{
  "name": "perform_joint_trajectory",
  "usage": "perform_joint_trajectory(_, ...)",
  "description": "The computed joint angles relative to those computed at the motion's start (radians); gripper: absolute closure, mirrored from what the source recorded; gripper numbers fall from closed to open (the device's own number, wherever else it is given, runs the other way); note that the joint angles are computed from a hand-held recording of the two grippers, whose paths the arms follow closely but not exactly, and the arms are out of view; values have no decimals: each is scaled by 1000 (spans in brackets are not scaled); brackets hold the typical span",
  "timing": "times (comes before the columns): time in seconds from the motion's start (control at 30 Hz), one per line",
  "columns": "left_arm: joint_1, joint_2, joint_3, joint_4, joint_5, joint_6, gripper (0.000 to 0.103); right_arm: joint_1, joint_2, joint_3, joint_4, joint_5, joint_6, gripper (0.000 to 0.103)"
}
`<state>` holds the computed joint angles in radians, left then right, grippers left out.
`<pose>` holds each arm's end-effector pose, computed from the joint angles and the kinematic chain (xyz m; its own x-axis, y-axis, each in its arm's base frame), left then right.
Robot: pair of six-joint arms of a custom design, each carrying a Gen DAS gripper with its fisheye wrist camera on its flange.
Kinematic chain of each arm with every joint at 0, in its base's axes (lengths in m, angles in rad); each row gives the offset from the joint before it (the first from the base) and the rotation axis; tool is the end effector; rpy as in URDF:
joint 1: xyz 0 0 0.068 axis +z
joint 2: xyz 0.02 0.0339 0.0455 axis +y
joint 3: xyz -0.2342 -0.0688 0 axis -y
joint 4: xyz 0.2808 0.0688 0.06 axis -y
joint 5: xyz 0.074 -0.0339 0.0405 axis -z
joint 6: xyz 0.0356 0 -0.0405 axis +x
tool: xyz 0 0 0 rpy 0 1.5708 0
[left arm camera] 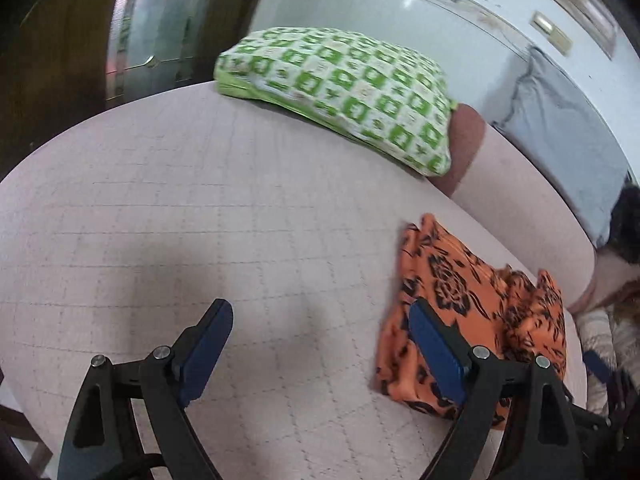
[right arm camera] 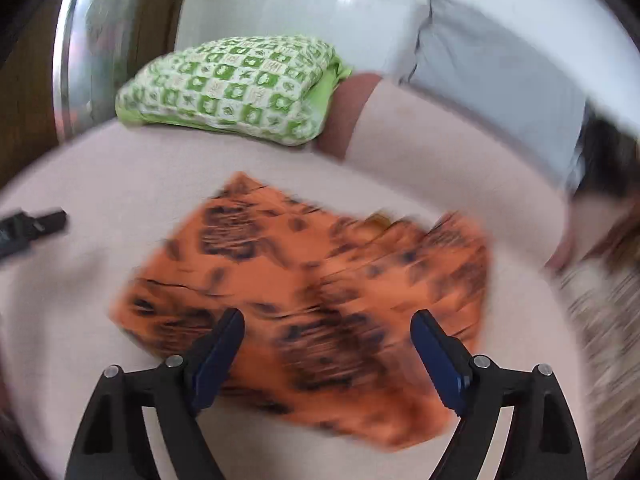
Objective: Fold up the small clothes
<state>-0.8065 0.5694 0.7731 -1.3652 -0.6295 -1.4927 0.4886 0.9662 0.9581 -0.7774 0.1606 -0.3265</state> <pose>0.1027 -0.0768 0.2610 -0.4696 -0.6746 -0.5695 -0.6001 0.7171 -0.3546 0.2193 0.1101 0.2867 -0.4749 -0.6110 -0.6334 -0.5446 0.7694 -0.3339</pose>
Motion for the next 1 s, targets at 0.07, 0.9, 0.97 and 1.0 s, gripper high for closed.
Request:
perform_joint_trajectory(0.07, -17, 13, 9, -12, -8, -7, 13, -1, 28, -4, 8, 30, -110, 16)
perform_joint_trajectory(0.9, -56, -108, 2, -147, -91, -178, 13, -56, 228, 409, -80, -439, 355, 94)
perform_joint_trajectory(0.97, -25, -134, -15, -144, -63, -165, 13, 122, 230, 279, -42, -290, 338, 93)
perform_joint_trajectory(1.0, -12, -144, -22, -139, -49, -153, 13, 179, 272, 241, -46, -258, 322, 93)
